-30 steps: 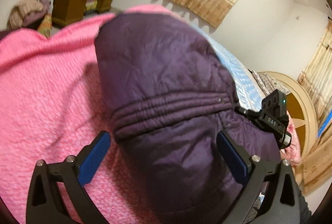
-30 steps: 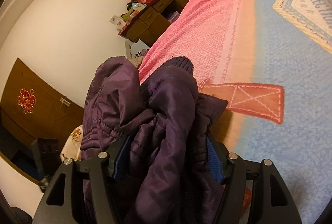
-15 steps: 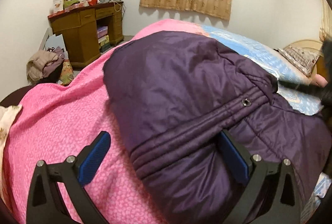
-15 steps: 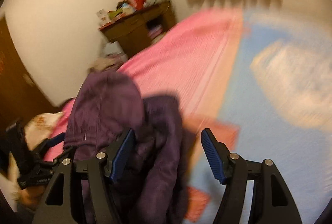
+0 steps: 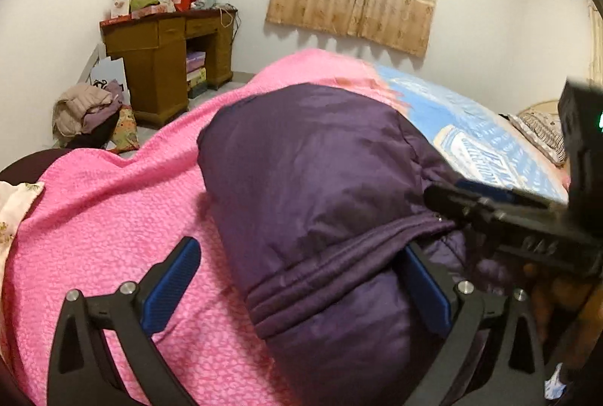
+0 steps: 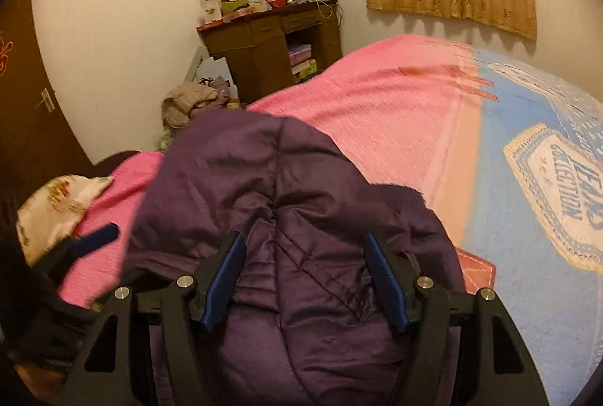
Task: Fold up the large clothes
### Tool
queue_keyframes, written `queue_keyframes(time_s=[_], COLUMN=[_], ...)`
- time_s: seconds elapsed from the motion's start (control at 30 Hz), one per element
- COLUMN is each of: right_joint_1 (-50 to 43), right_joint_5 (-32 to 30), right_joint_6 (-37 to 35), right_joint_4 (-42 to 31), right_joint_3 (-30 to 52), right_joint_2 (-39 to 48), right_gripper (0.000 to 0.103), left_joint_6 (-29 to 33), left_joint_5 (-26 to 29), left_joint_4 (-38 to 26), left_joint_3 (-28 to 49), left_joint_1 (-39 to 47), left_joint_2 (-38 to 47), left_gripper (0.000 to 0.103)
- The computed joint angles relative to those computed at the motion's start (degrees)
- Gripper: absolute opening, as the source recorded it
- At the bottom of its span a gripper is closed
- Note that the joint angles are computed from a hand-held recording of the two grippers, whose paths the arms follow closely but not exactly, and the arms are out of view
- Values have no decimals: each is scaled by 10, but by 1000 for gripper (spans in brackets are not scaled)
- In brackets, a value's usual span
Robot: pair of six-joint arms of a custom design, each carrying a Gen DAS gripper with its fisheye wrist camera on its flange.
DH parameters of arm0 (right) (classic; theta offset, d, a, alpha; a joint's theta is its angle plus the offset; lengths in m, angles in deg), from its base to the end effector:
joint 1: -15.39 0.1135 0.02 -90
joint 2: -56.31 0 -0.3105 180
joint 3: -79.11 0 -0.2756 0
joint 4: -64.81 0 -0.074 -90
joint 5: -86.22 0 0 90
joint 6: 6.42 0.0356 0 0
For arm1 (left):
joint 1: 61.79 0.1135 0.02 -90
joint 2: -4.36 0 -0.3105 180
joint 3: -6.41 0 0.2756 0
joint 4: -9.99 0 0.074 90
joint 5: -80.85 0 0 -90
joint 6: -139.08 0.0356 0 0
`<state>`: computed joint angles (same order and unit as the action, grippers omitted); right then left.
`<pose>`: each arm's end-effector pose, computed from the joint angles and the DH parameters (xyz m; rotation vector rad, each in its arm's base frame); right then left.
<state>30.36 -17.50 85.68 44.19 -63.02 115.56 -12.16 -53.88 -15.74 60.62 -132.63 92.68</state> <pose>0.1897 0.0595 0.2072 -0.3823 2.2842 0.4280 0.1185 -0.2647 0.1835 -0.0596 2.2373 -0.1760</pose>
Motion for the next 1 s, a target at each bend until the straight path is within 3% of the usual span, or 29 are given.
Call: queue_keyframes(time_s=[0.17,0.23,0.33,0.4,0.43,0.5,0.67,1.0], right_joint_1=[-64,-53,-75,-88,-93,-94,-62,-57], right_joint_5=[-68,-69,-94,-107,-111,-103,-54,-42], right_joint_6=[-24,-10,-25,-35,-40,-54,-60,-51], right_joint_4=[9,25,42,51,52,53,48,81], right_joint_3=[-4,0,-5,-11,-13,-18,-11,-21], right_joint_2=[22,43,61,66,68,66,71,89], right_gripper=[66,66,66,66,66,66,66,66], left_joint_6=[48,64,29,5,24,38,32,36], left_joint_5=[-13,-31,-77,-55,-16,15,3,6], left_joint_4=[70,57,5,-17,20,70,24,114], left_joint_3=[4,15,22,18,1,-18,22,-9], left_joint_1=[-31,-45,-33,1,27,45,41,54], left_joint_2=[-9,-12,-7,2,3,10,55,71], left_gripper=[102,102,103,103,103,103,103,103])
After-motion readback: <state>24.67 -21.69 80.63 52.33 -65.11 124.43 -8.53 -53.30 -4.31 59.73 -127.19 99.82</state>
